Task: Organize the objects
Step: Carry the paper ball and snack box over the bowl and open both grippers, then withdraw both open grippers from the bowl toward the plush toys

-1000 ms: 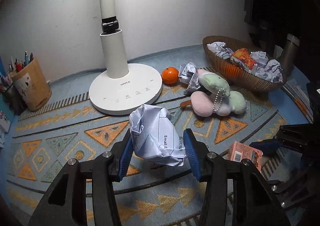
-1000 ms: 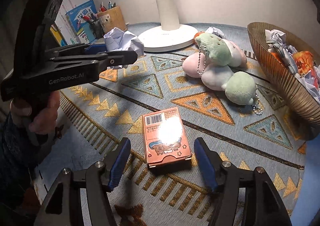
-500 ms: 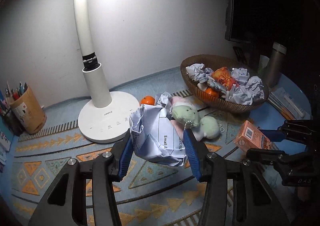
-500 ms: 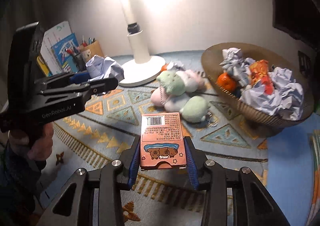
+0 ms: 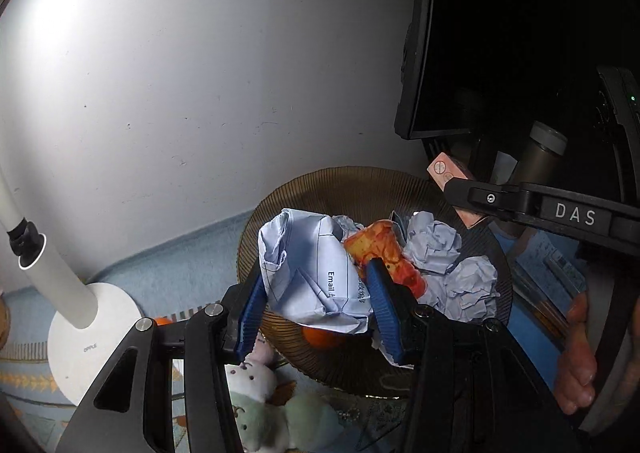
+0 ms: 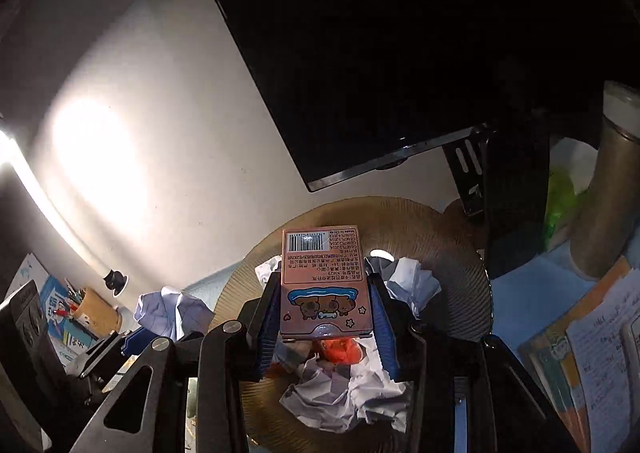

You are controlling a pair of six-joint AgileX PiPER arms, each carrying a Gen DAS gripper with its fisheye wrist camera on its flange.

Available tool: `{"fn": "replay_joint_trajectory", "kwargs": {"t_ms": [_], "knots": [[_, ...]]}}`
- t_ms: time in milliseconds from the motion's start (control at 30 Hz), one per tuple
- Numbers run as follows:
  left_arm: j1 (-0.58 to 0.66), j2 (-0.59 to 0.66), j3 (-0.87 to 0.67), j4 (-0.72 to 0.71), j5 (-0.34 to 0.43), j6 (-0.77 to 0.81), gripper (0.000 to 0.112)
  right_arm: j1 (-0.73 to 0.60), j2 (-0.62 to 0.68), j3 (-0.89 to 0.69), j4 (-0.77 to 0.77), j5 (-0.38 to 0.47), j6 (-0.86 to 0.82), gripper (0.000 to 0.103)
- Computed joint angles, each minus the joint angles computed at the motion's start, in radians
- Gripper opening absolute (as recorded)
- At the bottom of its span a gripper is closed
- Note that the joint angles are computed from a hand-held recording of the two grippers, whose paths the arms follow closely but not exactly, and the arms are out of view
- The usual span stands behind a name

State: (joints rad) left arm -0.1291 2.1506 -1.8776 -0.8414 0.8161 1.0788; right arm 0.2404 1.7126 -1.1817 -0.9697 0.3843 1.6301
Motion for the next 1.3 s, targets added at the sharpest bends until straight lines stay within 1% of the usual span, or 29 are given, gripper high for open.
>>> {"fn": "replay_joint_trajectory", "kwargs": {"t_ms": [33, 67, 133, 200, 233, 267, 300, 367, 433, 533, 567, 633, 733, 800, 867, 933, 1000, 1033, 1067, 1100, 1133, 1200, 1300], "knots": [[-0.017, 0.014, -0.015, 0.013, -0.014, -0.013, 0.047, -0.016, 0.029, -0.031, 0.035, -0.004, -0.044, 0.040], [-0.033, 0.028, -0.030, 0.028, -0.030, -0.029, 0.050, -0.029, 0.062, -0.066, 0.072, -0.002, -0.094, 0.040], [-0.061, 0.059, -0.060, 0.065, -0.066, -0.061, 0.054, -0.045, 0.117, -0.133, 0.139, 0.022, -0.177, 0.041], [-0.073, 0.112, -0.137, 0.108, -0.021, -0.103, 0.057, -0.071, 0.150, -0.168, 0.209, 0.001, -0.243, 0.041], [-0.078, 0.137, -0.176, 0.140, 0.006, -0.136, 0.062, -0.078, 0.159, -0.178, 0.234, -0.009, -0.270, 0.043], [-0.081, 0.154, -0.199, 0.162, 0.025, -0.158, 0.084, -0.081, 0.165, -0.187, 0.251, -0.003, -0.287, 0.047], [-0.077, 0.159, -0.196, 0.158, 0.023, -0.153, 0.097, -0.080, 0.168, -0.195, 0.266, 0.010, -0.303, 0.063], [-0.065, 0.134, -0.133, 0.123, -0.008, -0.109, 0.097, -0.072, 0.156, -0.179, 0.250, 0.020, -0.279, 0.076], [-0.044, 0.105, -0.085, 0.083, -0.001, -0.065, 0.097, -0.067, 0.125, -0.138, 0.243, -0.009, -0.273, 0.076], [-0.004, 0.032, 0.024, 0.010, -0.015, 0.033, 0.097, -0.034, 0.073, -0.082, 0.209, 0.000, -0.209, 0.076], [0.019, 0.009, 0.056, -0.018, -0.009, 0.066, 0.097, -0.017, 0.055, -0.064, 0.201, 0.002, -0.197, 0.076], [0.065, -0.038, 0.119, -0.073, 0.012, 0.124, 0.097, 0.039, 0.026, -0.049, 0.166, 0.058, -0.170, 0.076], [0.148, -0.111, 0.217, -0.159, 0.036, 0.205, 0.097, 0.160, -0.017, -0.031, 0.060, 0.156, -0.084, 0.076], [0.214, -0.155, 0.276, -0.206, 0.054, 0.258, 0.097, 0.255, -0.036, -0.032, 0.014, 0.231, -0.058, 0.076], [0.266, -0.189, 0.312, -0.238, 0.060, 0.280, 0.097, 0.330, -0.055, -0.027, -0.016, 0.282, -0.055, 0.076], [0.333, -0.225, 0.358, -0.276, 0.075, 0.318, 0.097, 0.415, -0.055, -0.027, -0.043, 0.333, -0.039, 0.083], [0.390, -0.258, 0.412, -0.305, 0.059, 0.358, 0.097, 0.480, -0.041, -0.024, -0.079, 0.365, 0.008, 0.087], [0.412, -0.266, 0.437, -0.316, 0.043, 0.378, 0.097, 0.512, -0.037, -0.019, -0.084, 0.382, 0.031, 0.087], [0.443, -0.272, 0.463, -0.325, 0.029, 0.405, 0.097, 0.535, -0.032, -0.012, -0.087, 0.388, 0.058, 0.087], [0.458, -0.274, 0.490, -0.334, 0.010, 0.428, 0.097, 0.523, -0.016, 0.003, -0.101, 0.354, 0.091, 0.087], [0.479, -0.267, 0.506, -0.335, 0.008, 0.442, 0.097, 0.531, -0.003, 0.013, -0.104, 0.335, 0.124, 0.087], [0.494, -0.248, 0.537, -0.329, -0.021, 0.458, 0.097, 0.534, 0.041, 0.033, -0.109, 0.294, 0.181, 0.087], [0.503, -0.215, 0.585, -0.347, -0.072, 0.499, 0.097, 0.532, 0.126, 0.034, -0.122, 0.257, 0.233, 0.087]]}}
